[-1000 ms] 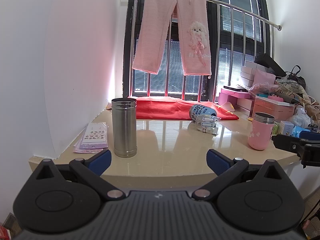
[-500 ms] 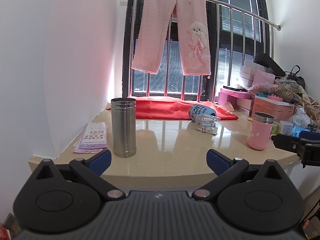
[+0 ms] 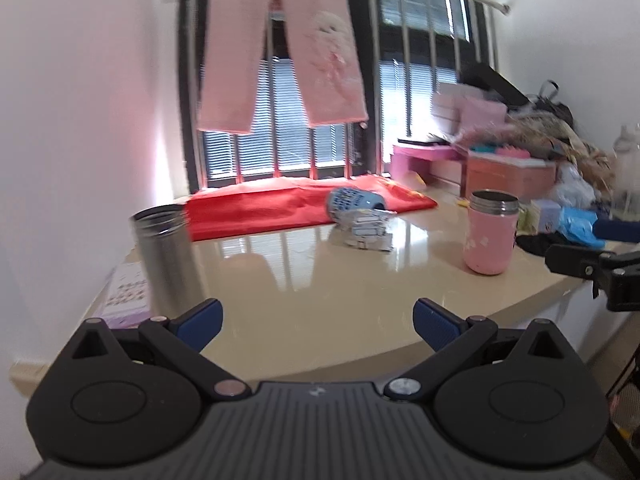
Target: Flip cup upright
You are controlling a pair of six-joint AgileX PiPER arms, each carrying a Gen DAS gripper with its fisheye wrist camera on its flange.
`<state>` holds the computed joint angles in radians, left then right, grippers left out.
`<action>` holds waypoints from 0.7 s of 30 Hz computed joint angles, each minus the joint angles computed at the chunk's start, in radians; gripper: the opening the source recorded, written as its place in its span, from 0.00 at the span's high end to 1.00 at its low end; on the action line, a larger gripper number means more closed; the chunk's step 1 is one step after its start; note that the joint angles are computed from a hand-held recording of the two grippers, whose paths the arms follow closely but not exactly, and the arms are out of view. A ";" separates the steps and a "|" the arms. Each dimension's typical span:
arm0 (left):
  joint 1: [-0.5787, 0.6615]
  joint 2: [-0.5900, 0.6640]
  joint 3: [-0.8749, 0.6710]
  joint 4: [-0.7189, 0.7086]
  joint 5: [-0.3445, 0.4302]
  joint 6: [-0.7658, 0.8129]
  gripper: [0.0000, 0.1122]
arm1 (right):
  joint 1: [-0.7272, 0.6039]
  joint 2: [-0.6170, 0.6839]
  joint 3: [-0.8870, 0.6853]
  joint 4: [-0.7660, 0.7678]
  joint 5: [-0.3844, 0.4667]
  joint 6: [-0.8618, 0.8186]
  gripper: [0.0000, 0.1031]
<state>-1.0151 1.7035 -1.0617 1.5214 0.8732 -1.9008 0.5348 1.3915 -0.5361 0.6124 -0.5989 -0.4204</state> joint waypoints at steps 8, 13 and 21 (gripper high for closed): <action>0.133 0.183 -0.310 -0.140 -0.126 0.366 0.08 | -0.248 0.097 -0.123 -0.447 0.124 0.314 0.00; 0.210 0.328 -0.613 -0.394 -0.157 0.814 0.08 | -0.355 0.186 -0.276 -0.775 0.213 0.559 0.00; 0.308 0.721 -1.372 -0.855 0.011 1.572 0.08 | -0.458 0.341 -0.568 -1.426 0.321 1.077 0.00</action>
